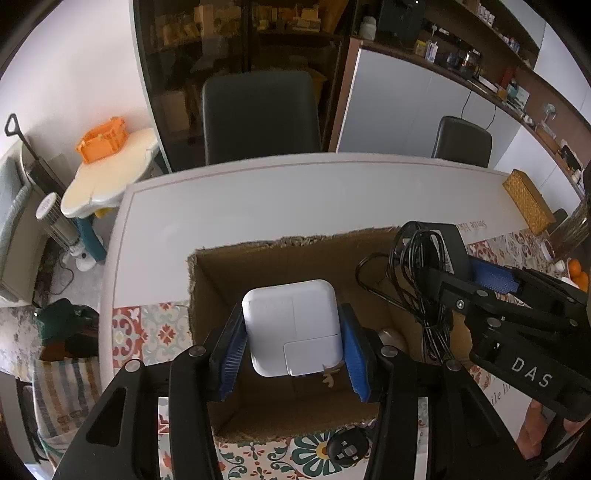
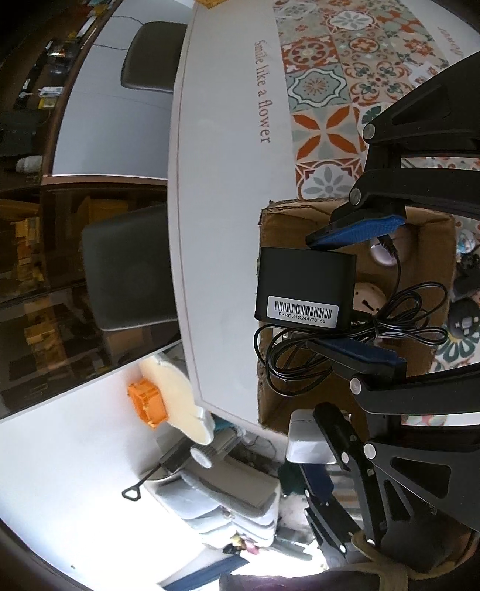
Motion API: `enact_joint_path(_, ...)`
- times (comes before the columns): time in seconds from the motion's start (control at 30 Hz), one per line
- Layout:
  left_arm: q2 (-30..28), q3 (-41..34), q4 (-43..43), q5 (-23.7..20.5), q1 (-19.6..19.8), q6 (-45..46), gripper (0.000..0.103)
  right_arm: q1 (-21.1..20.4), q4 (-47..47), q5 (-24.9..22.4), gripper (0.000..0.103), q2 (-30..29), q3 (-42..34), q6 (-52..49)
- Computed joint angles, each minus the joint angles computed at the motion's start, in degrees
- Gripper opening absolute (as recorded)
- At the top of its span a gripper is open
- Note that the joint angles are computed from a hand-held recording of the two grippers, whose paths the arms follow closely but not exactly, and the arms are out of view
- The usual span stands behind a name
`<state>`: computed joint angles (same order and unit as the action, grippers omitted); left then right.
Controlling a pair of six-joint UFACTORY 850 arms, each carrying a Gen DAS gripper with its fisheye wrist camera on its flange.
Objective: Organize rigid objects
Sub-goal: 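Carry the white cube and black adapter over the open cardboard box with both grippers, then open both grippers to drop the white cube and black adapter into the box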
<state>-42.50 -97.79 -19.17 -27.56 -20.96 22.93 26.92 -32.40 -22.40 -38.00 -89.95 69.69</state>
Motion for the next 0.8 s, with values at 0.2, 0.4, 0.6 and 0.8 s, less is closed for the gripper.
enact_joint_path(0.2,-0.9,-0.6,2.8,0.7,0.2,-3.6,0.063,-0.1,2.5,-0.3,0.047,-1.3,-1.1,-2.1)
enact_joint_path(0.4,1.4,2.4,14.3,4.8,0.1,-15.4,0.073,-0.6,5.7,-0.2,0.048,-2.5,-2.6,-5.9)
enact_joint_path(0.6,4.0,5.5,19.5,7.8,0.4,-20.5,0.081,-0.1,1.4,-3.4,0.059,-2.9,-3.8,-1.8)
enact_joint_path(0.8,7.6,10.0,18.0,10.0,0.6,-19.8,0.087,1.0,-2.8,-5.2,0.062,0.7,0.3,4.9)
